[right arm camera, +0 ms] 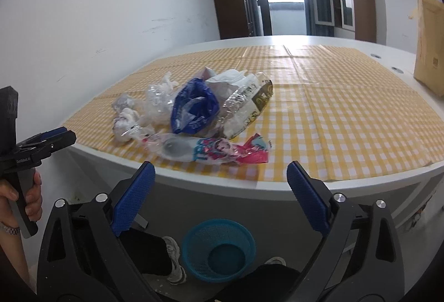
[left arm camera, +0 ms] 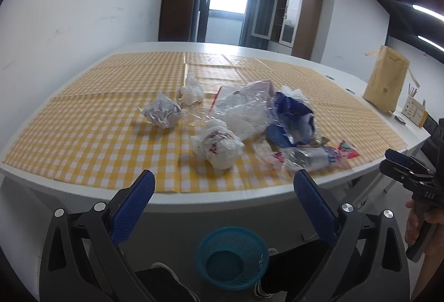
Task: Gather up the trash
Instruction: 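Grasp the white plastic bag with the left gripper while the right grasps the pink wrapper, then carry the white bag and pink wrapper down over the blue wastebasket with both grippers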
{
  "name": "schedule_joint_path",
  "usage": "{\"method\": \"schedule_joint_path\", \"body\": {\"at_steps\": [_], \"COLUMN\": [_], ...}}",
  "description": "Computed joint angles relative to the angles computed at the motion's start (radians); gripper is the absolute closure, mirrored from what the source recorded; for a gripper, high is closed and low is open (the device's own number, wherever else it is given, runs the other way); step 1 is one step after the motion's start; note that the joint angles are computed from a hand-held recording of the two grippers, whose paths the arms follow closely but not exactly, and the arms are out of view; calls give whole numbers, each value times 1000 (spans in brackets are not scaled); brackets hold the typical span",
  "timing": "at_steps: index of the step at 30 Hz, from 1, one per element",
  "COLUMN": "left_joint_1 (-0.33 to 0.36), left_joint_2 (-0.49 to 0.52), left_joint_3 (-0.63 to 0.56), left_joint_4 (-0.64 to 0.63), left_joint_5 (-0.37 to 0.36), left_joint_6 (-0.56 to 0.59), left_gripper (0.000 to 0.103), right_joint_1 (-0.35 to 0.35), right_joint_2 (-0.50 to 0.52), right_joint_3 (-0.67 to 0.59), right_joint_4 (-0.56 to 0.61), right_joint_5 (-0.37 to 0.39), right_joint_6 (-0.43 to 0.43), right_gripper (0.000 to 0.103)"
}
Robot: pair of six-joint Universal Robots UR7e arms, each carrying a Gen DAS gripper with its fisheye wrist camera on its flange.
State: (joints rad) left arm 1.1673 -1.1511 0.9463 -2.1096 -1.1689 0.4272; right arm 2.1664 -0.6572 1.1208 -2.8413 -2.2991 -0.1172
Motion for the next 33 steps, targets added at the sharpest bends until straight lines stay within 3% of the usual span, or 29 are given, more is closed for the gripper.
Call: {"method": "schedule_joint_path", "body": {"at_steps": [6, 12, 17, 20, 22, 24, 27, 33], "left_joint_1": [27, 32, 40, 37, 37, 40, 40, 42], "left_joint_2": [123, 196, 247, 274, 295, 316, 302, 225], "left_joint_3": [-179, -266, -342, -370, -404, -446, -421, -311], "left_joint_4": [104, 139, 189, 211, 246, 292, 274, 195], "left_joint_5": [3, 24, 11, 24, 22, 12, 6, -55], "left_joint_6": [-54, -64, -91, -78, -67, -73, -73, -85], "left_gripper": [6, 6, 14, 22, 31, 40, 51, 53], "right_joint_1": [-51, -84, -100, -105, -104, -102, -99, -75], "right_joint_2": [8, 34, 47, 56, 60, 60, 52, 12], "right_joint_3": [-54, -122, -158, -176, -182, -181, -162, -80], "right_joint_4": [75, 165, 227, 252, 257, 260, 252, 168], "right_joint_5": [34, 67, 104, 109, 103, 107, 121, 134], "right_joint_6": [56, 81, 106, 110, 107, 105, 94, 61], "right_gripper": [21, 29, 41, 55, 73, 83, 98, 101]}}
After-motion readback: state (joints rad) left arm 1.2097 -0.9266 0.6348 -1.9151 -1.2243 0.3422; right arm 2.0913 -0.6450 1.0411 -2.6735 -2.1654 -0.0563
